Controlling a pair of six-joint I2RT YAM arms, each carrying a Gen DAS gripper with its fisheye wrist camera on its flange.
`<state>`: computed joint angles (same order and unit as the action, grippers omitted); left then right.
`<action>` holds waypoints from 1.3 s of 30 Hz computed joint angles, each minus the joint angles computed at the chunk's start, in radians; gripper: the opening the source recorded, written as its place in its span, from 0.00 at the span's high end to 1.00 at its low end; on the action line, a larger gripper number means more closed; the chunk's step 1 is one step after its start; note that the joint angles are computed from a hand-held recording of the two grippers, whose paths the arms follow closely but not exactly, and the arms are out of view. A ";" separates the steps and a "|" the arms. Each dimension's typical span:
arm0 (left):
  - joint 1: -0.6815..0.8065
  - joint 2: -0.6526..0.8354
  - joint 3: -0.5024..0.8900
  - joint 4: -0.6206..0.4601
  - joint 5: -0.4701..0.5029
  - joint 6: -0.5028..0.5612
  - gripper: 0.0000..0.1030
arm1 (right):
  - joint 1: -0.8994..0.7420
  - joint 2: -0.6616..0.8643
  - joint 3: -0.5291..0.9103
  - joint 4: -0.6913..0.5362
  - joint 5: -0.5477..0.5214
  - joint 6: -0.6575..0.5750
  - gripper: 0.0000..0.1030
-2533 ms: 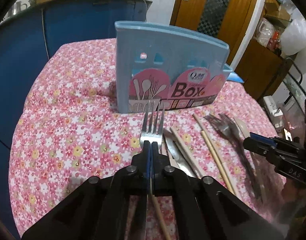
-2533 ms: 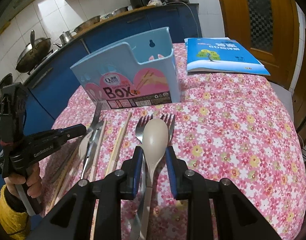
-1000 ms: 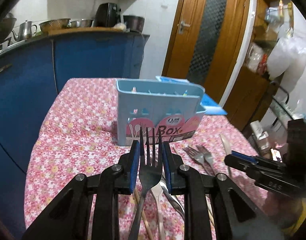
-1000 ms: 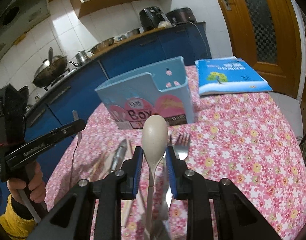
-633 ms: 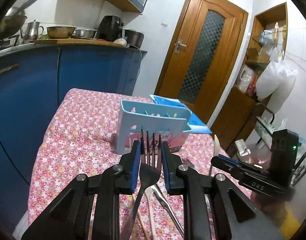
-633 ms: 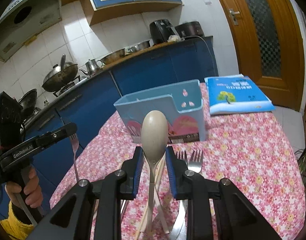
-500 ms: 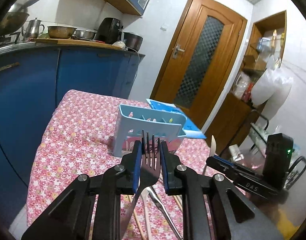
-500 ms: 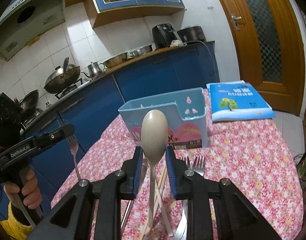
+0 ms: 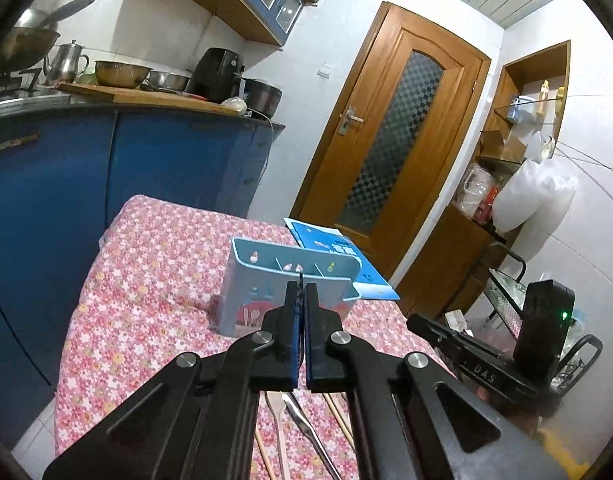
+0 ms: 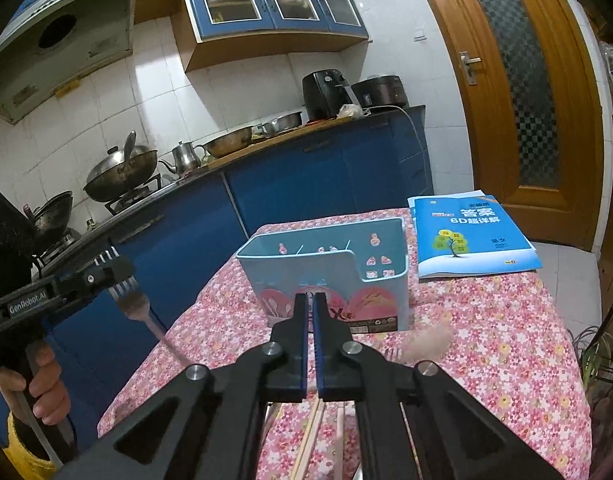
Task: Organize utensils
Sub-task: 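Lift the fork with the left tool while the right tool carries the spoon toward the blue box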
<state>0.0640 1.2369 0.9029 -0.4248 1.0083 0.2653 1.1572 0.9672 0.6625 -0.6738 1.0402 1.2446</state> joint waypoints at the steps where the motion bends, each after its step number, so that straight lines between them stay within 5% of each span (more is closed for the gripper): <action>1: -0.006 0.002 0.004 0.007 -0.006 -0.011 1.00 | -0.007 -0.009 -0.007 -0.003 -0.007 0.004 0.96; 6: -0.030 0.002 -0.001 0.046 -0.039 -0.047 1.00 | -0.087 -0.088 -0.066 -0.036 -0.106 0.040 0.95; 9: -0.038 -0.002 -0.017 0.072 -0.055 -0.054 1.00 | -0.152 -0.140 -0.110 -0.054 -0.168 0.063 0.85; 15: -0.041 -0.004 -0.032 0.092 -0.068 -0.058 1.00 | -0.436 -0.293 -0.264 0.072 -0.457 0.009 0.73; 22: -0.035 -0.003 -0.046 0.121 -0.065 -0.059 1.00 | -0.648 -0.246 -0.352 0.234 -0.700 0.006 0.60; 28: -0.028 0.007 -0.046 0.135 -0.059 -0.063 1.00 | -0.717 -0.147 -0.323 0.305 -0.721 -0.016 0.44; 39: -0.023 0.016 -0.044 0.141 -0.043 -0.067 1.00 | -0.758 0.128 -0.182 0.334 -0.658 -0.102 0.44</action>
